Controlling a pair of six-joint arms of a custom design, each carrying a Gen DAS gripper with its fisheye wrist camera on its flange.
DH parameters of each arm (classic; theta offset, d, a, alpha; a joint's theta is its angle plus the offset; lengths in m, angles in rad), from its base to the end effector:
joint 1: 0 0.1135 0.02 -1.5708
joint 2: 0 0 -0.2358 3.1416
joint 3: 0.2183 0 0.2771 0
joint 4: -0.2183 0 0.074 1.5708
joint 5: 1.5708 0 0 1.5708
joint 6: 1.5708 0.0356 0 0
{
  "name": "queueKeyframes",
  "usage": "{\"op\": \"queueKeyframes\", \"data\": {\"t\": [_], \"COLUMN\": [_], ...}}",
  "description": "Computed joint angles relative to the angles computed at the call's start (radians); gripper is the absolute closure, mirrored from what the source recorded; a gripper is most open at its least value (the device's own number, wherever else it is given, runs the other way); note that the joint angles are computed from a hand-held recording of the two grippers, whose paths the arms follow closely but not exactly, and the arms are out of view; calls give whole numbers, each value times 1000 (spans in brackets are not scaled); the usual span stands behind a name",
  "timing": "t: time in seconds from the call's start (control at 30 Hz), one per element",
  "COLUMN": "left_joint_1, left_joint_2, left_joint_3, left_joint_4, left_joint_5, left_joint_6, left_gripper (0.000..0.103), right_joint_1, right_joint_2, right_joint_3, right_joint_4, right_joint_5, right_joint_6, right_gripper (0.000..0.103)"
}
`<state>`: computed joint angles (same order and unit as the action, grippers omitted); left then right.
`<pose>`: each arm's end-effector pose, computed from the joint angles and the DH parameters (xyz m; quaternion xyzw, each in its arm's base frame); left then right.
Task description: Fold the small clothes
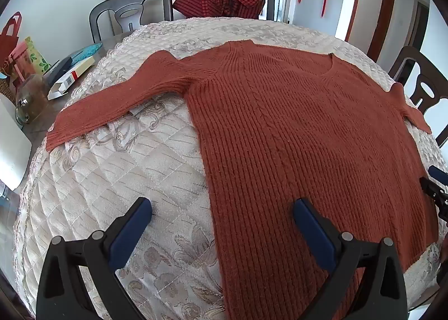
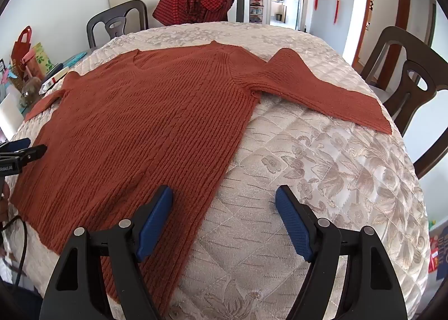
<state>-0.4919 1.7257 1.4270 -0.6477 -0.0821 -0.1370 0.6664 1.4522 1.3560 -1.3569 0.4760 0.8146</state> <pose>0.3509 -0.1847 0.2354 0.1554 0.9382 -0.0578 0.3039 0.2298 0.1600 0.2765 0.0857 0.9664 -0.1352 0.2010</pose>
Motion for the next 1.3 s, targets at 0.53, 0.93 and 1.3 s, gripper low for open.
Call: {"op": "queueKeyframes", "data": {"t": [0.53, 0.93, 1.3], "left_joint_1": [1, -2, -3], "left_joint_2": [2, -11, -14], "left_joint_3": [5, -11, -16], "left_joint_4": [5, 10, 15], "left_joint_5": [3, 2, 1], "left_joint_6": [-1, -4, -6], "left_gripper": [0, 0, 0], "right_joint_1": [1, 2, 2], "right_joint_2": [2, 0, 0], "right_joint_3": [2, 1, 0], "right_joint_4": [-3, -2, -1], "right_joint_5": [-1, 0, 0], "right_joint_6": [2, 2, 3], "right_gripper": [27, 27, 27]}}
